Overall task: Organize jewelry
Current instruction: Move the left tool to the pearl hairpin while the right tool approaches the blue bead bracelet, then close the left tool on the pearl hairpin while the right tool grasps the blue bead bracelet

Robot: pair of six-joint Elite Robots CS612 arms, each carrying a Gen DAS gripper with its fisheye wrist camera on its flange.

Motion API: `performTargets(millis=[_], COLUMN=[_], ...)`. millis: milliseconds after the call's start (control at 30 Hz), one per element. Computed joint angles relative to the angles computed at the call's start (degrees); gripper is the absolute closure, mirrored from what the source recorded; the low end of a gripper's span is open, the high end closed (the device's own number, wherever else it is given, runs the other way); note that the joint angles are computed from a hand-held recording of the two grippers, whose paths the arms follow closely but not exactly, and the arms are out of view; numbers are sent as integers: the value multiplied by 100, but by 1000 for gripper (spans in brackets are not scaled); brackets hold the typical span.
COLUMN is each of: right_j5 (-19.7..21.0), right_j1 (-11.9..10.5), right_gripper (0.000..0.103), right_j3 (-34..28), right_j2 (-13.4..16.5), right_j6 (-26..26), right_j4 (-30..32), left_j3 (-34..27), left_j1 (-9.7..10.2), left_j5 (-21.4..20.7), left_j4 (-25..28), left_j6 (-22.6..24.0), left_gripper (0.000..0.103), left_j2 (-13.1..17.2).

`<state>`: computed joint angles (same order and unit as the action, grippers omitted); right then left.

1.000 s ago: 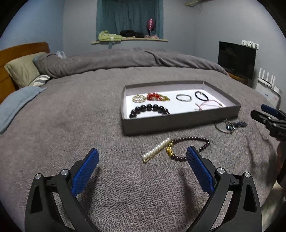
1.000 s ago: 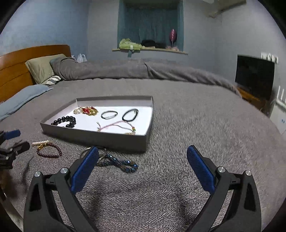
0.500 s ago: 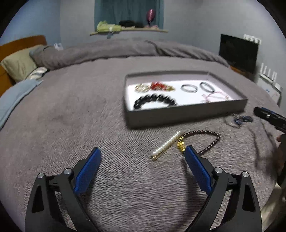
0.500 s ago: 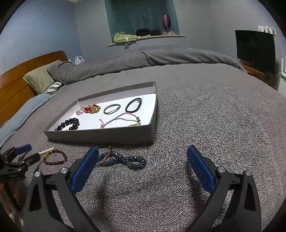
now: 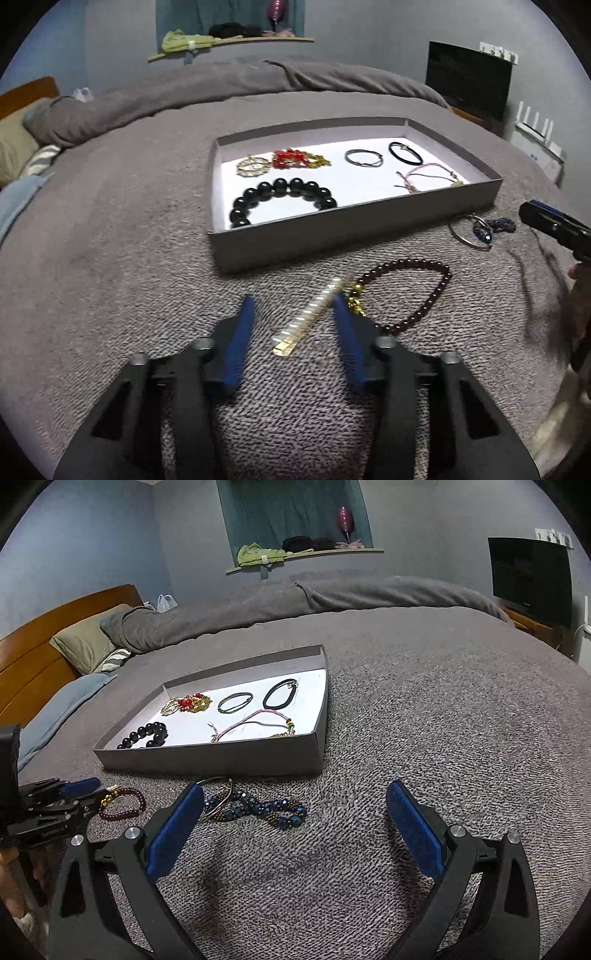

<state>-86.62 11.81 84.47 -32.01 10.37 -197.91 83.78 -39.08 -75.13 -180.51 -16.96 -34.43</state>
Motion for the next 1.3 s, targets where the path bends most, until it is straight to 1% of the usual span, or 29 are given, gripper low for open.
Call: performTargets(millis=[67, 100, 133, 200, 267, 333, 400, 467, 500, 567, 700, 800, 833, 900, 967, 1067, 1233, 1267, 1300], right_j5=[-6, -11, -11, 65, 256, 306, 262, 116, 84, 33, -28, -82, -69, -15, -6, 36, 37, 49, 76], right_j1=[9, 14, 16, 7, -8, 5, 30, 65, 70, 67, 63, 72, 69, 60, 55, 40, 39, 36, 28], right_gripper=[5, 5, 5, 5, 6, 7, 14, 30, 34, 45, 52, 62, 63, 71, 75, 85, 87, 88, 91], right_j3=[0, -4, -6, 2, 10, 15, 6, -20, -31, -51, -95, -141, -154, -163, -179, -169, -161, -146, -126], right_j2=[-3, -4, -4, -12, -18, -24, -22, -20, -17, -16, 6, 27, 31, 31, 32, 25, 26, 20, 12], right_j6=[-54, -78, -100, -137, -222, -334, -449, -537, -539, -500, -483, -489, -483, -485, -477, -436, -406, -385, -357], right_j4=[15, 30, 47, 88, 106, 109, 139, 254, 293, 402, 529, 636, 675, 724, 809, 806, 720, 669, 608], left_j3=[17, 37, 53, 92, 163, 219, 259, 257, 251, 235, 236, 237, 230, 216, 204, 217, 218, 222, 228], left_j1=[-15, -29, -42, -67, -64, -54, -41, -32, -37, -43, -34, -33, -33, -36, -42, -48, -46, -48, -48], left_j5=[-34, -41, -37, 43, 41, 65, 61, 16, 40, 66, 48, 52, 52, 65, 90, 111, 116, 120, 120], left_j4=[-19, -51, -75, -131, -285, -419, -503, -473, -430, -402, -413, -411, -402, -372, -353, -365, -366, -372, -381], left_j6=[101, 179, 231, 253, 150, 22, -86, -107, -107, -91, -123, -144, -151, -146, -138, -123, -128, -125, -125], left_gripper=[77, 84, 94, 93, 93, 94, 94, 94, 94, 94, 94, 93, 94, 94, 94, 94, 94, 94, 94], left_j2=[-2, -7, -12, -25, -47, -66, -82, -82, -79, -69, -68, -70, -67, -62, -54, -56, -50, -52, -53])
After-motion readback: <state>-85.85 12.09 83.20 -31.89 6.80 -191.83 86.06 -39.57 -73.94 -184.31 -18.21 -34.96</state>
